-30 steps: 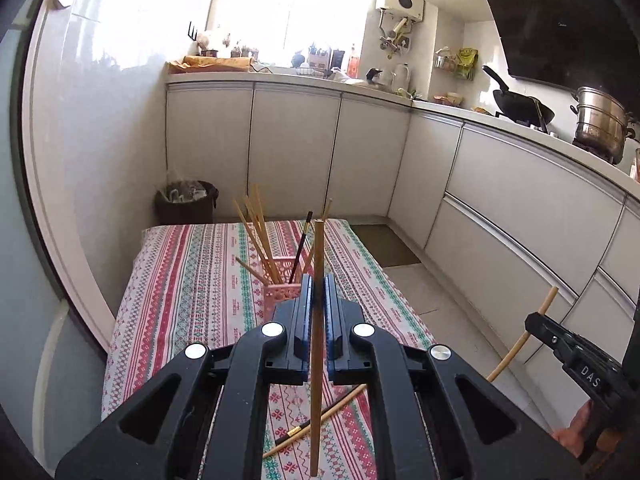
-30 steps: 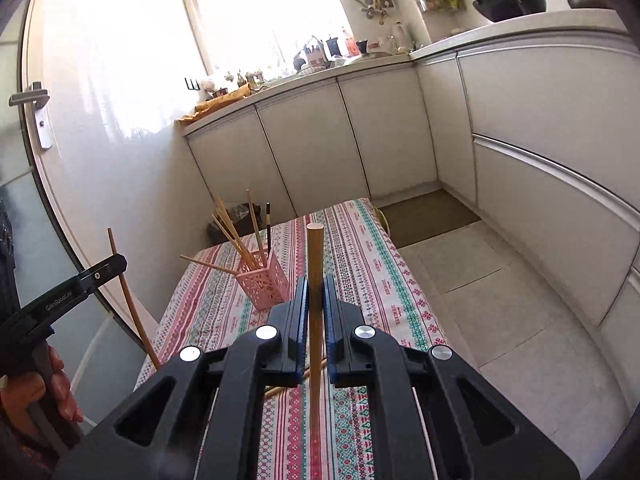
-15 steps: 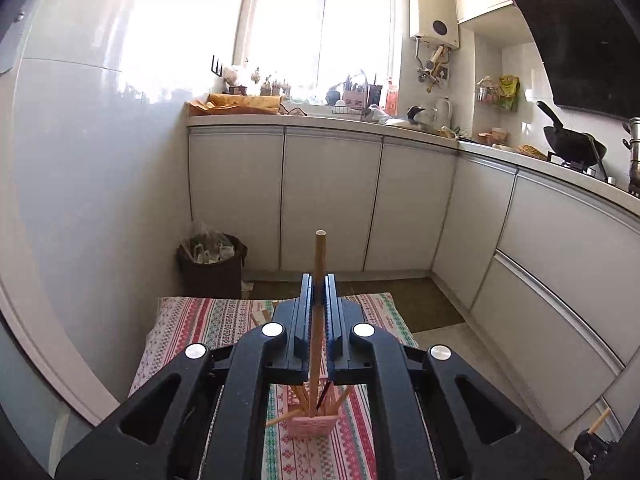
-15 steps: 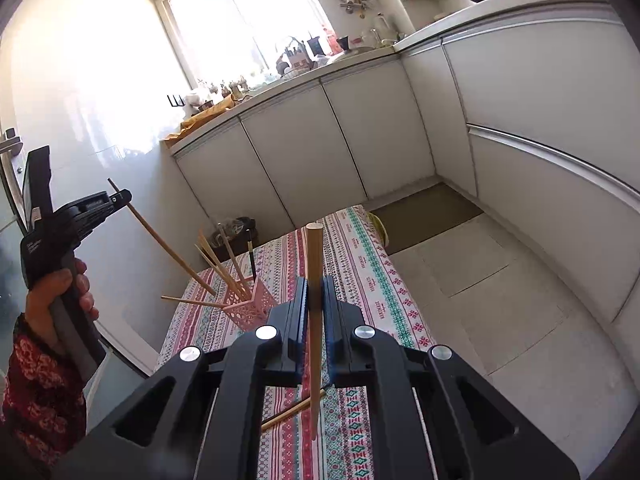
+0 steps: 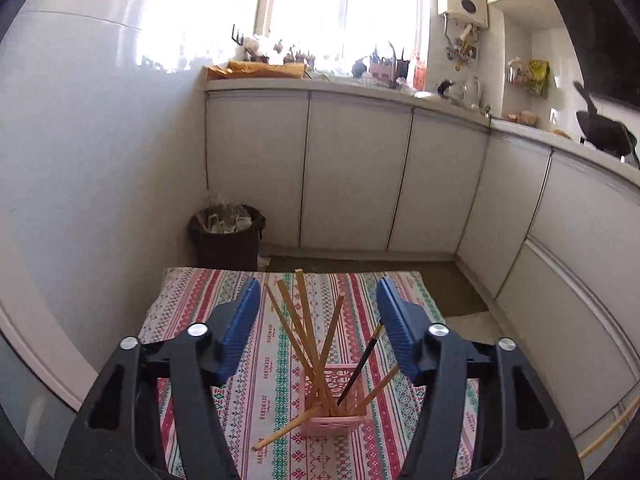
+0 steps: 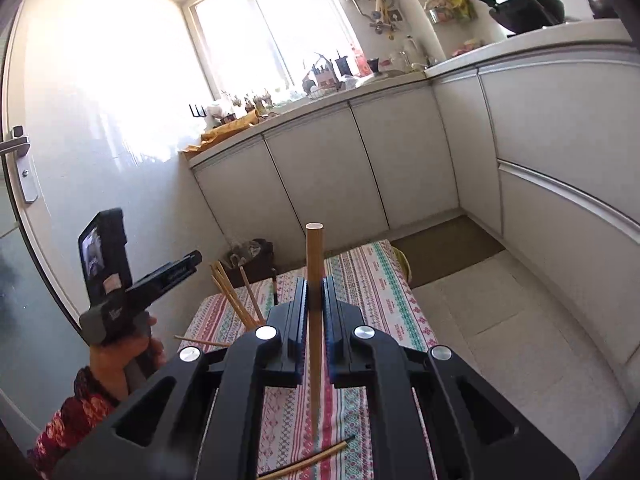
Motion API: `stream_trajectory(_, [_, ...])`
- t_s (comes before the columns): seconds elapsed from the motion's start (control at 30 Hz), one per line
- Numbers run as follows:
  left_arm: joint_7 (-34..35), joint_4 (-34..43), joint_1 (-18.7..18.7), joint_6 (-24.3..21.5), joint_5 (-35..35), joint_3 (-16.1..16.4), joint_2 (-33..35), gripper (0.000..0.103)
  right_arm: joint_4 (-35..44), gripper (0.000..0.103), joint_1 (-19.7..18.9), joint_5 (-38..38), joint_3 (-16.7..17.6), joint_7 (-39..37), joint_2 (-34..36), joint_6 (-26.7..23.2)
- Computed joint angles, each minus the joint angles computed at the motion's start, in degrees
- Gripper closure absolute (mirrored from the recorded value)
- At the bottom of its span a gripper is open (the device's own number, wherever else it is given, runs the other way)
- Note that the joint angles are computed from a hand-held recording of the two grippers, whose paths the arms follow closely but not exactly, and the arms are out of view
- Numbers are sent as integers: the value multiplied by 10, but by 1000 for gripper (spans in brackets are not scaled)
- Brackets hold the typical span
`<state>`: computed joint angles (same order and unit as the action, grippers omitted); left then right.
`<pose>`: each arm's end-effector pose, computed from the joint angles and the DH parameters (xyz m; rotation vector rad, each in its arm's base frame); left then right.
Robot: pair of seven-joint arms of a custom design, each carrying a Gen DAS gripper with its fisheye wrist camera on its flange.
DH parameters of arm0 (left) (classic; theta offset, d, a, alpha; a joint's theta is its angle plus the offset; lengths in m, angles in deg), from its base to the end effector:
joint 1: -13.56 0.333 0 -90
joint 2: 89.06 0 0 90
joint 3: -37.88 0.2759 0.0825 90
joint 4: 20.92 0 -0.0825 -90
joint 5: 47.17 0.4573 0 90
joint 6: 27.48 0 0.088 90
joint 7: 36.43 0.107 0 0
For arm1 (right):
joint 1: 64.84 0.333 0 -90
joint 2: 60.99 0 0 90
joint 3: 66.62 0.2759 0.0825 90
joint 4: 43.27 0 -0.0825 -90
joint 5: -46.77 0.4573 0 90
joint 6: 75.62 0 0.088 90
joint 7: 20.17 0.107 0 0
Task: Organize utensils
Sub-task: 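Open the left gripper to drop its chopstick while the right lowers its chopstick into the holder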
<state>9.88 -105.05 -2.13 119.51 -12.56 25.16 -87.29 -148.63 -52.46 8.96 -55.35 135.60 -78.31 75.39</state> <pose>0.5929 -0.3275 0.7443 -1.4991 1.5732 -1.1449 0.5258 0.2673 0.7387 -1.1720 1.6122 -0.7536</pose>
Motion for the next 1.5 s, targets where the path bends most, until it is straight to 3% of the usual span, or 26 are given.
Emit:
stream_trajectory(0.1, [-102, -105, 23, 47, 53, -4, -109, 18, 69, 95, -2, -28, 10, 8, 55, 9])
stream_trajectory(0.2, [-178, -200, 63, 78, 86, -19, -210, 17, 150, 95, 15, -54, 6, 11, 122, 2])
stream_trajectory(0.3, [-169, -241, 77, 71, 60, -24, -258, 19, 232, 96, 41, -94, -4, 18, 191, -7])
stream_trajectory(0.47, [-137, -271, 97, 70, 0, -25, -283, 21, 368, 95, 94, -159, -34, 6, 307, -35])
stream_trajectory(0.73, [-96, -288, 142, 64, -78, -40, -297, 20, 538, 95, 156, -164, -96, -41, 470, -63])
stream_trajectory(0.9, [-75, -301, 174, 59, -115, -58, -309, 20, 545, 91, 177, -131, -128, -49, 494, -86])
stream_trajectory(1.0, [-65, -302, 183, 58, -136, -66, -309, 20, 498, 82, 192, -122, -153, -27, 456, -83])
stream_trajectory(1.13, [-48, -303, 183, 58, -156, -71, -309, 18, 453, 81, 208, -138, -170, -17, 410, -84])
stream_trajectory(1.27, [-28, -300, 177, 55, -170, -75, -305, 16, 393, 74, 206, -163, -158, -6, 354, -87])
stream_trajectory(1.33, [-15, -295, 170, 52, -178, -75, -298, 14, 354, 54, 202, -181, -149, 17, 323, -82])
stream_trajectory(1.5, [23, -279, 148, 34, -190, -77, -277, 12, 294, 48, 180, -204, -114, 38, 271, -89])
